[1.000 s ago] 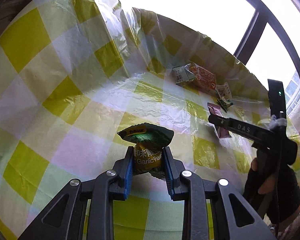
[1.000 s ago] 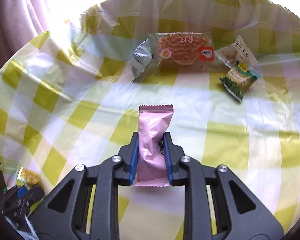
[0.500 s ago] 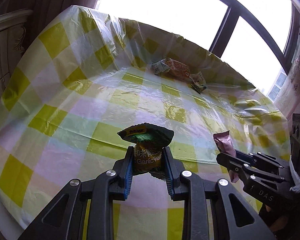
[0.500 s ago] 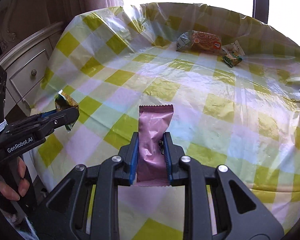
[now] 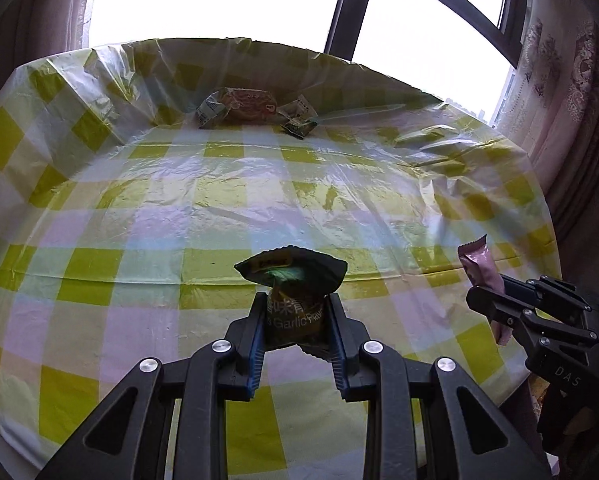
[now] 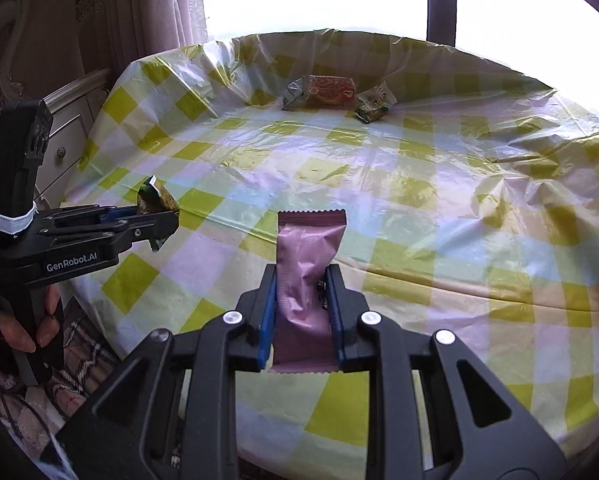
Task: Organize snacks
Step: 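Carry the pink candy and garlic-pea bag over the white box with both grippers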
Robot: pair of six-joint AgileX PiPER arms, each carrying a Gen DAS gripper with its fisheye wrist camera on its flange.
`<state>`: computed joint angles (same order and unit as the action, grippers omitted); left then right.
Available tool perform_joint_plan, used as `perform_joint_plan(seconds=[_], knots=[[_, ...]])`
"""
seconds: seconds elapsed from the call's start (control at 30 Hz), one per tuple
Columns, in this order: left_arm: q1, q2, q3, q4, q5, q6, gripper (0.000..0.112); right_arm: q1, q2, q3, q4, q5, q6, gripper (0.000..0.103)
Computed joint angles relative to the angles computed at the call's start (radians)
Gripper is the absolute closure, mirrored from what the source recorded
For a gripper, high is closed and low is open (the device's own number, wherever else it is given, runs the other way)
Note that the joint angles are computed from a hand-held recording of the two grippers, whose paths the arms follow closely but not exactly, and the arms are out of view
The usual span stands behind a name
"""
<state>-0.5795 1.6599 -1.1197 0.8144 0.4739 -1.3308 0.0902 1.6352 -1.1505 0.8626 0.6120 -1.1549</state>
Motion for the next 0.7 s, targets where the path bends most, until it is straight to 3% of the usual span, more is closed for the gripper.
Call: perform_joint_plan(seconds=[0.37,0.7], knots=[[-0.143,0.207,-0.375,-0.268,0.152,0.424,0.083,-0.298,-0.099,0.113,0.137,0.098,-0.178,0.076],[-0.26,0.462,-0.811,-0.459,0.332,0.776,0.083,-0.576,-0.117,0.159,0.136,0.156,-0.243,0.076]])
